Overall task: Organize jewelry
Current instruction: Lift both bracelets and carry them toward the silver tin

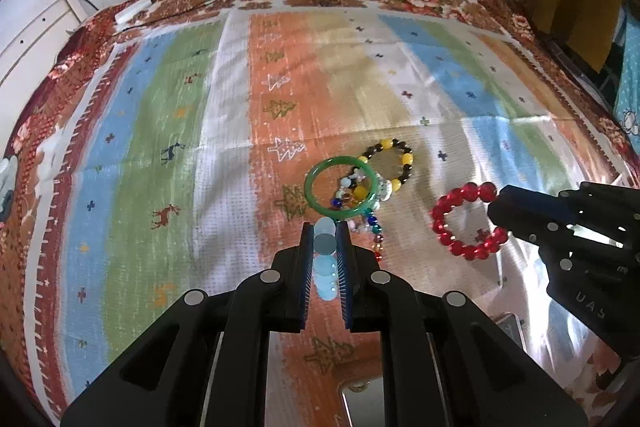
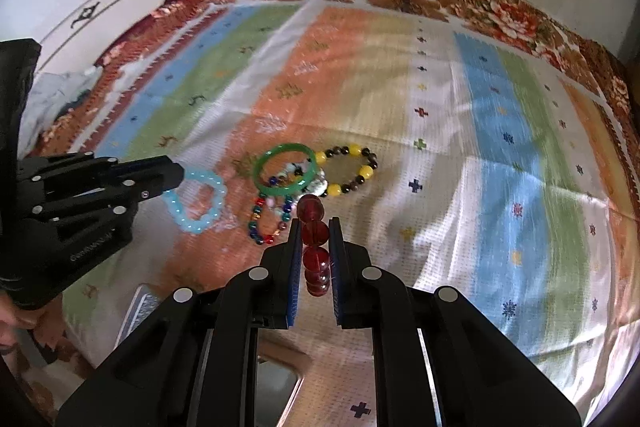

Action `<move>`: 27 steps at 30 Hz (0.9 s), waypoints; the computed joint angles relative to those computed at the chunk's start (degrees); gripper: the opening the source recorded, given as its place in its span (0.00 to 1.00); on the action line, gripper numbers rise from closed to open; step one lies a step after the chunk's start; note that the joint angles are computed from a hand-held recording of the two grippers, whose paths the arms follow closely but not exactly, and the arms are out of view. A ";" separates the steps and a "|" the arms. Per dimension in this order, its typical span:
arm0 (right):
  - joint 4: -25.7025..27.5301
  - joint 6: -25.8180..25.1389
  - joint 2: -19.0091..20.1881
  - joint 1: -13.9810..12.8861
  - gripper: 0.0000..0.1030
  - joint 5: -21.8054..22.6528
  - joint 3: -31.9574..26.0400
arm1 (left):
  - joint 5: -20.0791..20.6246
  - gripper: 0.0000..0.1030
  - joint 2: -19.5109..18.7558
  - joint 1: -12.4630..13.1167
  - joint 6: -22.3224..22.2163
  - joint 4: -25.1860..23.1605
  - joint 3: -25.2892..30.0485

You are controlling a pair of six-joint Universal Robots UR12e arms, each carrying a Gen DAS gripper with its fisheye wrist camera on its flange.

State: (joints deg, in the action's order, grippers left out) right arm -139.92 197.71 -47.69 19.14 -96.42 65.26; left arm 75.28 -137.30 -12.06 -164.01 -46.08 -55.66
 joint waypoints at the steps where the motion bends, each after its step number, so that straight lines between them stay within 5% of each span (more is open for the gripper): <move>1: -0.43 -0.12 -0.22 0.08 0.13 0.03 0.25 | -0.17 0.11 0.23 0.02 -0.02 0.32 -0.31; 27: -7.35 -1.14 -5.69 1.61 0.13 -0.52 7.91 | -3.59 0.11 7.14 0.29 0.69 9.09 -11.10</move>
State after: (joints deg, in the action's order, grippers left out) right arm -147.27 196.57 -53.38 20.74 -96.95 73.17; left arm 71.68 -130.16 -11.78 -163.32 -36.99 -66.75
